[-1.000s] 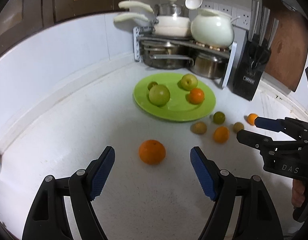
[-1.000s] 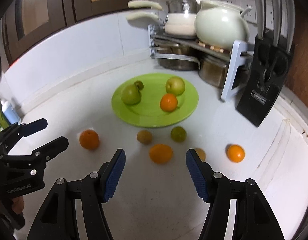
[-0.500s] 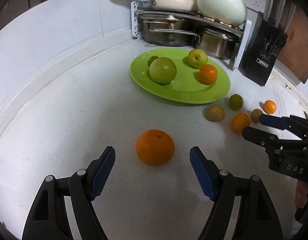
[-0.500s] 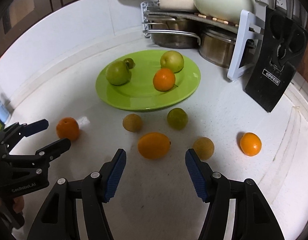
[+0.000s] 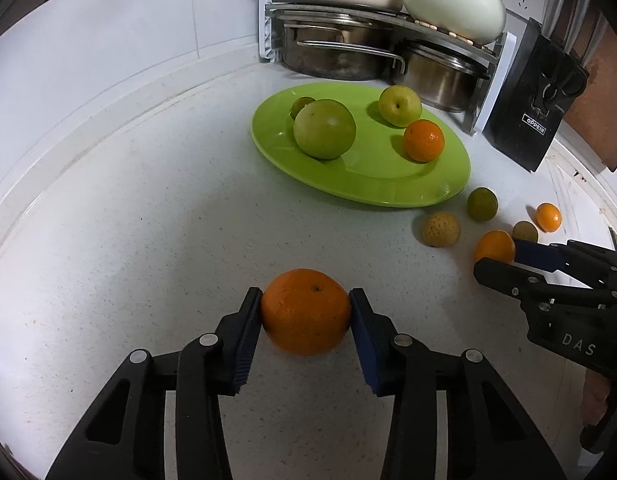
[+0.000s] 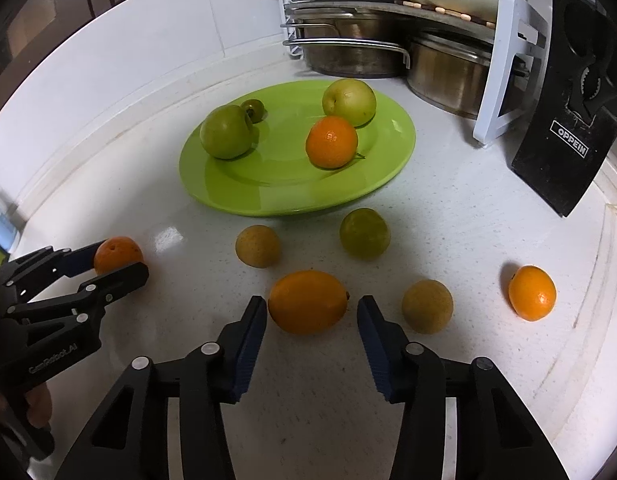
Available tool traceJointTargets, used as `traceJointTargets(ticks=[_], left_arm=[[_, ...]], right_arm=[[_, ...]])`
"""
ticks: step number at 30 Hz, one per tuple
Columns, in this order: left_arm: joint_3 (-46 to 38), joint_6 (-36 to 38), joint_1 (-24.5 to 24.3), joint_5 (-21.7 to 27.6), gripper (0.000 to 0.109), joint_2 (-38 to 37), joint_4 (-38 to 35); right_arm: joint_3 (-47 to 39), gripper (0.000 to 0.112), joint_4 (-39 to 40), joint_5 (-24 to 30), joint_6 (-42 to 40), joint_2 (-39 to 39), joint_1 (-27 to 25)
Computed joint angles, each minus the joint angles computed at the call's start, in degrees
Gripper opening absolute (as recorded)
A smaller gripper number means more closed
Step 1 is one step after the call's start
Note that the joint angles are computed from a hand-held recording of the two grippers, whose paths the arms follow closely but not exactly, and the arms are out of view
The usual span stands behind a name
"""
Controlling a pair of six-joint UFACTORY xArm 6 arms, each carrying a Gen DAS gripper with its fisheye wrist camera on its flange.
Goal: Organize fruits
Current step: 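Close the left tool on the large orange while the right tool grasps an oval orange, then carry both oranges over the green plate with both tools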
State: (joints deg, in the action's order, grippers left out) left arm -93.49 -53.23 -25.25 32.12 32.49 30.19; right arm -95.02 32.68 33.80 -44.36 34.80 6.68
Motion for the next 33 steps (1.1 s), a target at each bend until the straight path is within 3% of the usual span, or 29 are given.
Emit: traceJointTargets(ticks=[17,33], left_arm=[[1.5,-1.9,0.1,-1.2,0.043,-1.2,1.0],[4.4,-6.9,-0.8,-3.5,0.042,-6.9,8.2]], right_arm=[[1.5,0.041,0.9,-2.7,-2.9,-1.2,0.3],[5.0,0.041,9.5,-4.0,-10.9,-7.0,0.2]])
